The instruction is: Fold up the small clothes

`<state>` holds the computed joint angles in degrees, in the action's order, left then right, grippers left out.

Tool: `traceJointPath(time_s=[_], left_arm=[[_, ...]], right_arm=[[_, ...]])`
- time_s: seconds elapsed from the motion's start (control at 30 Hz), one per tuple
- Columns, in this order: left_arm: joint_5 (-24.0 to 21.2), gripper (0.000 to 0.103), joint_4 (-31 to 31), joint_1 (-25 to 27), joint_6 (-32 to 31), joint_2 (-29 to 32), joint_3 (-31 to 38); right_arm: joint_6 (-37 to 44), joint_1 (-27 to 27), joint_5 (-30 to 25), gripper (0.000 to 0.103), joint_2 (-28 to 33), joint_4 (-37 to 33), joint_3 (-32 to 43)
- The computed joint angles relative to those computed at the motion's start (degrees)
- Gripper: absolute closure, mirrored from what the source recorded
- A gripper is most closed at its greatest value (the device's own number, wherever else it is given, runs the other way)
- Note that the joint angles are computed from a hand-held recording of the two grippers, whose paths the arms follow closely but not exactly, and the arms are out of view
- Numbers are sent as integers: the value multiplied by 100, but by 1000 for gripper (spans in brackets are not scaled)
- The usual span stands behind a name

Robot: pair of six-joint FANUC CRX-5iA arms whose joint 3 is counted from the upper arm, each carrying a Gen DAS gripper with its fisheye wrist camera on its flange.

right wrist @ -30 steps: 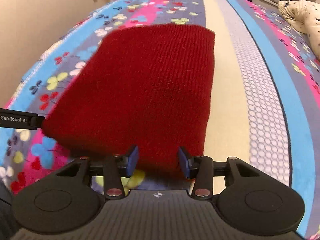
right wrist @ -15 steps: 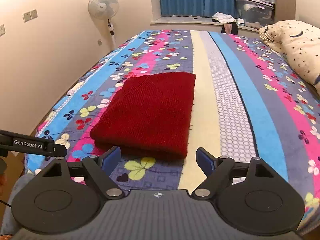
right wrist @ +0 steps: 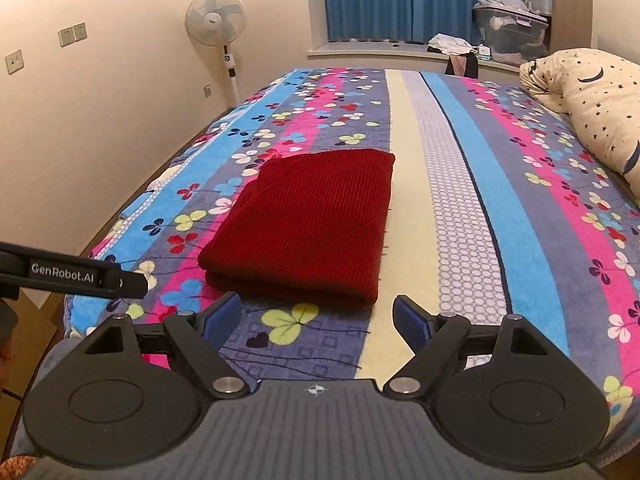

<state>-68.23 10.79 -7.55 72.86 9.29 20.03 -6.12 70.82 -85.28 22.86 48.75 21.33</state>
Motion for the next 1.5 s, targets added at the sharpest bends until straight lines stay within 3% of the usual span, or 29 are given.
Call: traceJointPath(time_s=[0.37,0.57,0.73,0.9,0.97,1.03,1.1,1.17,1.3,1.4,1.43,1.5], left_arm=[[-447,0,-307,-225,353,757,730],[-906,0,-551,-336,1145,1687,1761],[-1485,0,-238,-338,2034,2896,3283],[-2623,0,-169,-464,2877,4575,5696],[-2848,0,-57,-470,3085,4984,6207],[-2670,0,64,-438,3180,4937,5858],[-2042,0,369,-330,3182,4525,4778],[-1688,0,675,-221,3154,4352,4215],[-1412,0,862,-169,2984,4291,3949],[-1240,0,897,-160,3156,4228,3811],[-1195,0,836,-184,3146,4200,3809],[-1200,25,638,-278,2552,4194,4066]], right_arm=[[5,-307,471,19,-119,-341,-218],[76,-645,751,19,-109,-526,-317],[462,-1332,1221,19,-148,-847,-404],[1577,-2426,1904,18,89,-1699,-42],[2159,-2889,2081,18,358,-2068,312],[2756,-3310,2163,17,685,-2479,744],[3237,-3701,2178,9,1041,-2925,1237],[3600,-4082,2360,6,1324,-3499,1645],[3656,-4509,2455,2,1900,-4025,2350],[3874,-4807,2357,2,2256,-4977,2933],[3874,-4839,2413,5,2303,-5093,2984],[4199,-4757,2897,52,2217,-4889,2743]])
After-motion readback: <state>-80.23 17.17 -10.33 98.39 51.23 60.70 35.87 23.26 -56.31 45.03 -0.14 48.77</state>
